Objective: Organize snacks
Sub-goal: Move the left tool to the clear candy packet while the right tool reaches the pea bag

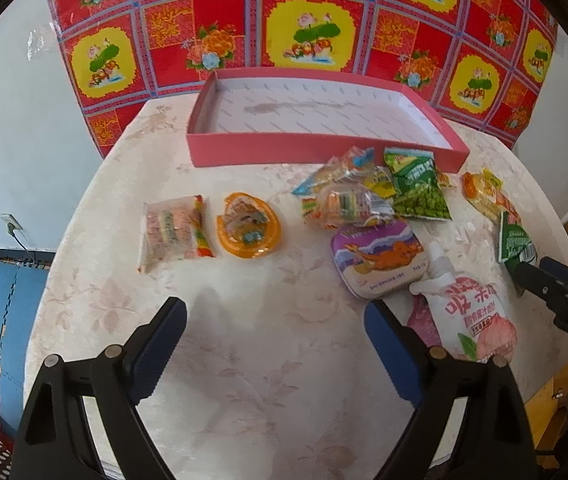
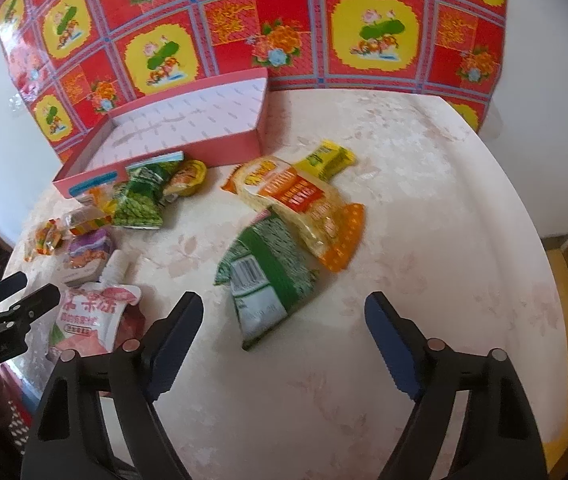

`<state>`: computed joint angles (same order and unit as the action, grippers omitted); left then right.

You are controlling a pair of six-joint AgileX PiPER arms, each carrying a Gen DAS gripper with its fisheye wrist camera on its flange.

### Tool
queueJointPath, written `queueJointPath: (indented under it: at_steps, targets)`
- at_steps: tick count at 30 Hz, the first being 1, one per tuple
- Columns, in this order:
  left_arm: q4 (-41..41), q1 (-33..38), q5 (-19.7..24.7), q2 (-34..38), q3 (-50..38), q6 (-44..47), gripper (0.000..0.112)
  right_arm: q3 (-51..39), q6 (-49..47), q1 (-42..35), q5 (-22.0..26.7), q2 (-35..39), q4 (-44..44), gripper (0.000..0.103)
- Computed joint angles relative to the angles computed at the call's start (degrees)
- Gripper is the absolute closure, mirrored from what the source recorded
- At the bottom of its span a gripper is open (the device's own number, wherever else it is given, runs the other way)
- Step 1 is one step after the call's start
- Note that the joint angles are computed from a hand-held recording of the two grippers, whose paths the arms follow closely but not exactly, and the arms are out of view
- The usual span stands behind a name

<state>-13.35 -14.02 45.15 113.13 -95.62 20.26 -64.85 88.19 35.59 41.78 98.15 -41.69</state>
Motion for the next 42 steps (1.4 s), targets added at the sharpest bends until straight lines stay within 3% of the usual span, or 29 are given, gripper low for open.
queueJointPath:
  at_steps: [5, 22, 30, 37, 42]
  targets:
    - [0.1, 1.6, 1.5, 1.6, -2.9, -0.5, 0.019, -1.5, -1.0, -0.2, -0.6, 1.4, -0.4, 0.029]
    - [-0.8, 2.5, 6.9, 11.2, -18.5, 2.0, 0.031, -3.6, -2.4, -0.9, -1.0, 3.8, 1.3, 0.029]
    - [-4.6, 3.6, 13.3, 14.5, -25.8, 7.0, 0.036, -5.4, -3.2, -0.7, 1.2, 4.6, 2.5, 0.029]
    - [-4.0, 4.9, 13.6, 14.4, -27.7, 6.8, 0.036, -5.9, -4.5, -1.2, 1.4, 4.6, 4.0, 0.029]
    - [-1.9, 4.9, 14.7, 18.3, -33.4, 3.2, 0.037, -5.8, -5.0, -1.4, 1.0, 4.5, 4.5, 0.029]
